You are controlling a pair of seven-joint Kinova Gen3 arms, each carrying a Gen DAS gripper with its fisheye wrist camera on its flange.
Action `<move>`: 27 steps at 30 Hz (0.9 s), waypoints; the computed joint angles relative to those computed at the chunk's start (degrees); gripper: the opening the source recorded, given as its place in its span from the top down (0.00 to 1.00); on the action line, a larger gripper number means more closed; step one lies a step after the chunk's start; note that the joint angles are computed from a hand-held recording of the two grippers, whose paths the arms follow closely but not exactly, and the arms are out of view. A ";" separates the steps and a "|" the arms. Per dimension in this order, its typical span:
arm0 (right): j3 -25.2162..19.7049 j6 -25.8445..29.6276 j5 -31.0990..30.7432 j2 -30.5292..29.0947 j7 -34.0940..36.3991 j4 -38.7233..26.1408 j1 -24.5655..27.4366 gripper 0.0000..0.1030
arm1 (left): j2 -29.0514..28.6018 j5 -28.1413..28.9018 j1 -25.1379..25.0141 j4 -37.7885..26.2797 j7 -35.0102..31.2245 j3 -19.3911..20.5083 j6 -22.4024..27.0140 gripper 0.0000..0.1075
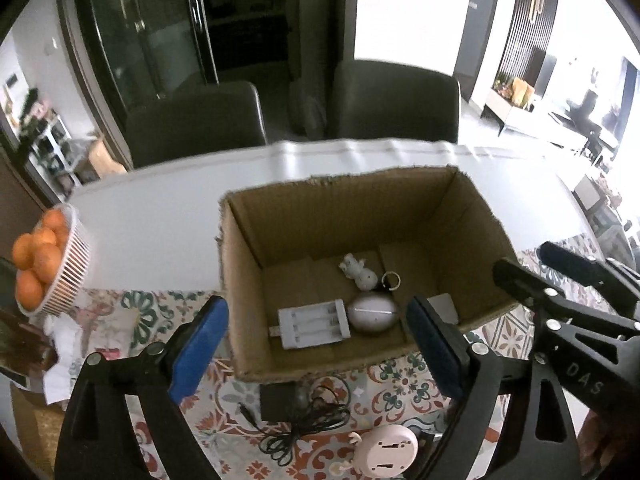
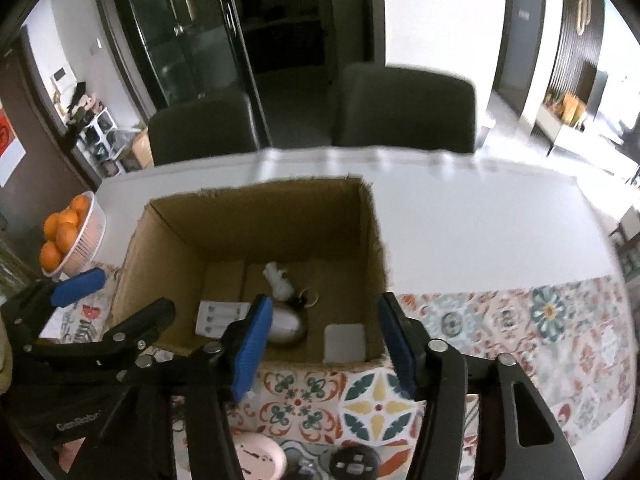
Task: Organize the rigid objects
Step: 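Withdraw both tools from the box back toward the remaining items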
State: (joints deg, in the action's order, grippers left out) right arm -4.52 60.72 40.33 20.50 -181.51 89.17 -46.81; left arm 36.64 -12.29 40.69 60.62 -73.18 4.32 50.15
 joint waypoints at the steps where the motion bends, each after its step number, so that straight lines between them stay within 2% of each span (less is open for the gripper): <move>1: 0.25 1.31 1.13 -0.22 -1.35 0.08 -1.20 0.40 | -1.08 -0.57 0.59 1.64 0.82 -0.59 -1.37 0.13; 8: -1.32 8.19 7.27 -1.79 -9.55 1.30 -6.11 0.34 | -6.47 -5.01 3.28 9.75 6.02 -2.24 -7.46 0.10; 12: -2.83 11.04 9.73 -2.76 -13.86 2.64 -7.81 0.31 | -9.36 -7.37 3.95 14.01 8.31 -1.90 -10.30 0.10; 19: -5.35 16.06 12.67 -3.52 -20.91 4.10 -10.85 0.28 | -14.82 -17.04 8.50 23.23 18.42 -4.48 -17.12 0.06; 27: -7.23 25.79 14.98 -1.40 -25.68 2.66 -16.22 0.22 | -18.47 -29.07 11.72 30.73 31.80 -5.23 -20.36 0.04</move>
State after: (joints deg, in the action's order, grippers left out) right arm -11.74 86.51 55.31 19.10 -207.19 91.83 -63.03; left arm 18.17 -41.36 52.41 91.35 -41.38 -0.92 29.79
